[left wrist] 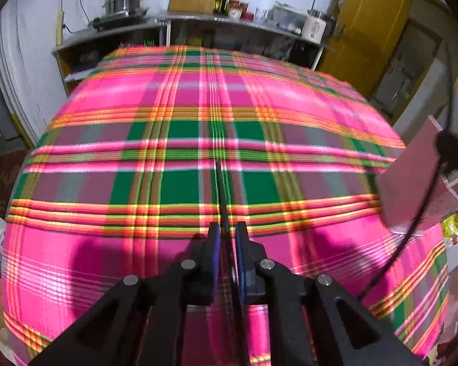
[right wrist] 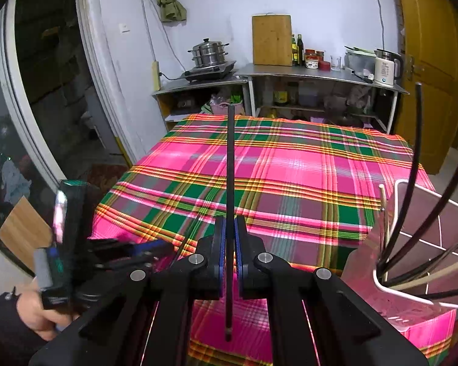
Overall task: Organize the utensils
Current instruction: 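Close the right gripper on a black chopstick while the left gripper holds its own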
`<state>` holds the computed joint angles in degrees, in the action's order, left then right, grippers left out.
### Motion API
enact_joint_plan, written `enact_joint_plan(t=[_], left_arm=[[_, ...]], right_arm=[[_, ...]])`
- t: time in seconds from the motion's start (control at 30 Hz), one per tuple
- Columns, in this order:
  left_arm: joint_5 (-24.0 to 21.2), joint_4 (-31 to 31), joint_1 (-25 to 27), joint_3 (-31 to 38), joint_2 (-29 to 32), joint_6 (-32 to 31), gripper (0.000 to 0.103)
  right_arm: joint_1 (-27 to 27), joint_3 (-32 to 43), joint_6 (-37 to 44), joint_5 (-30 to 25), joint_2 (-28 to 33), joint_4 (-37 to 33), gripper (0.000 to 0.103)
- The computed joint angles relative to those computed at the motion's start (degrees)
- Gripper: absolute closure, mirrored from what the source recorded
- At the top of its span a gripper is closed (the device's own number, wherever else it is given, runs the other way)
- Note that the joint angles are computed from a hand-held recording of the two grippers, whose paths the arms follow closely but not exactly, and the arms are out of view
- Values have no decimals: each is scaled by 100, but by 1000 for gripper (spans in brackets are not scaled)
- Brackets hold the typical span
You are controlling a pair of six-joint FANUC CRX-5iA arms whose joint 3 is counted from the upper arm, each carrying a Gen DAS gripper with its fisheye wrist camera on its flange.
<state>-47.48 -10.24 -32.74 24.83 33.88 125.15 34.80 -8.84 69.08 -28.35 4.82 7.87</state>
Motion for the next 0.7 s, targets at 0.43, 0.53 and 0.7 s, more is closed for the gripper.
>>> enact_joint_plan(t=[0.43,0.53,0.7], left_arm=[[-122,179,37,277,309,-401,93],[50,283,90,92,219,-393,96],[192,248,92,-110,50,-317,97]], right_arm=[[-29,67,71,-48,58,-55,98],[-35,73,88,-50,60,-70,98],[-35,75,100,-55,58,-77,98]])
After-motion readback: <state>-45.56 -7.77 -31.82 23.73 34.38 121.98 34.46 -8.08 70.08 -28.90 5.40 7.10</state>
